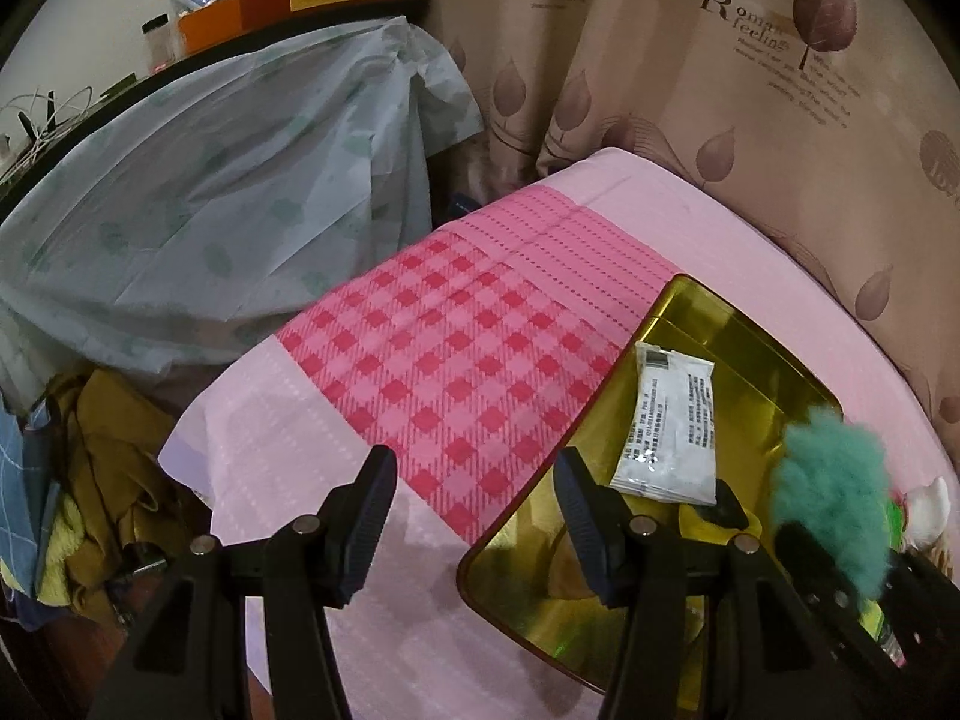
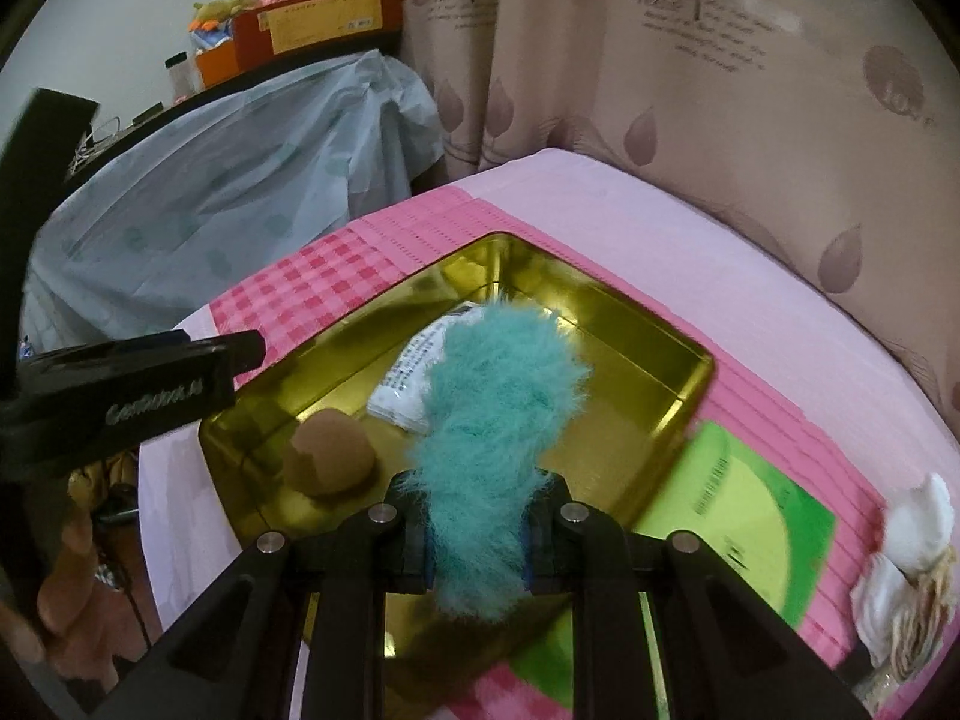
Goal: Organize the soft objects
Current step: 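Carry the teal scrunchie into the gold tin and open the right tool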
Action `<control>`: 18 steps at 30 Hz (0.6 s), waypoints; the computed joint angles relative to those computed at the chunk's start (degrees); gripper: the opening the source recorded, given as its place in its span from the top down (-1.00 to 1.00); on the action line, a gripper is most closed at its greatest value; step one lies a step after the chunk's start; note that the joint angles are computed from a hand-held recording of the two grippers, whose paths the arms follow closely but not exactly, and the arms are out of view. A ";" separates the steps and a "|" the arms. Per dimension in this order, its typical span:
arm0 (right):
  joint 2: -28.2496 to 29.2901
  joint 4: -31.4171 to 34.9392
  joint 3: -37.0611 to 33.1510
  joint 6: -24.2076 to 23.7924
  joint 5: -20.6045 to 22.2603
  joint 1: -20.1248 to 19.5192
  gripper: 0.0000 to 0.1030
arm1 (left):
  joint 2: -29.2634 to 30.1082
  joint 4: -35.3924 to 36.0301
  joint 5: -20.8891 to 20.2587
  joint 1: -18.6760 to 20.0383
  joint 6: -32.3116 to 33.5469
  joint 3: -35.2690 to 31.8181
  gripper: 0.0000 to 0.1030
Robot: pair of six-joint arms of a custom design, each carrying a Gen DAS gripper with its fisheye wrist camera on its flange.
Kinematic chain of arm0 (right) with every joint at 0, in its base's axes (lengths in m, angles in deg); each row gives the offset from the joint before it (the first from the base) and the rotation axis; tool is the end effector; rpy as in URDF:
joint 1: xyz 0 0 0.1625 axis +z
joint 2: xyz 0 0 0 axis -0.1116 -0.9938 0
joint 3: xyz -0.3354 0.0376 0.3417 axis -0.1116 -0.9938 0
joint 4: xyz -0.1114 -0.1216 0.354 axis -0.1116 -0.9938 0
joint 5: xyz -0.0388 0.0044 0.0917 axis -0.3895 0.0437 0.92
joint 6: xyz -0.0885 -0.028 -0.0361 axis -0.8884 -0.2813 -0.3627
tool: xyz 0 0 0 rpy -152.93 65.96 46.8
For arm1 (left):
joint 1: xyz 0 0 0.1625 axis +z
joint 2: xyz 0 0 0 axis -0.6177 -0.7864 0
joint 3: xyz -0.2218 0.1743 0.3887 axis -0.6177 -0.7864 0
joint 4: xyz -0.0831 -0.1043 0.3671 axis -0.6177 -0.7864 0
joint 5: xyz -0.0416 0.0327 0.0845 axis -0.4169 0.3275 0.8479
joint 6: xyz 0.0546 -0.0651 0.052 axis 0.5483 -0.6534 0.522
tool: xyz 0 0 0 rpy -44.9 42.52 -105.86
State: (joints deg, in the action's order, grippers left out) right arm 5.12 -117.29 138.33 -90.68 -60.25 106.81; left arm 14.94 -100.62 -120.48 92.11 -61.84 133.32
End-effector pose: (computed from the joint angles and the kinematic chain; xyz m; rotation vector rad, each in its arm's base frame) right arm 0.1839 -0.6029 0.1362 0.3474 -2.3052 0.7797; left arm -0.2281 -0.6686 0.1067 0.3198 2.3361 -0.6651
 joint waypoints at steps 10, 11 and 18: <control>2.24 3.26 -2.73 1.00 0.33 -1.41 0.56 | 0.20 0.71 0.05 0.15 -0.32 -0.45 -0.08; 2.13 3.38 -2.60 1.27 0.71 -1.56 0.56 | 0.23 0.64 0.04 0.15 -0.23 -0.41 -0.08; 2.23 1.16 -1.95 0.81 0.57 -1.25 0.27 | 0.46 -0.43 0.75 -0.18 0.95 -0.02 -0.08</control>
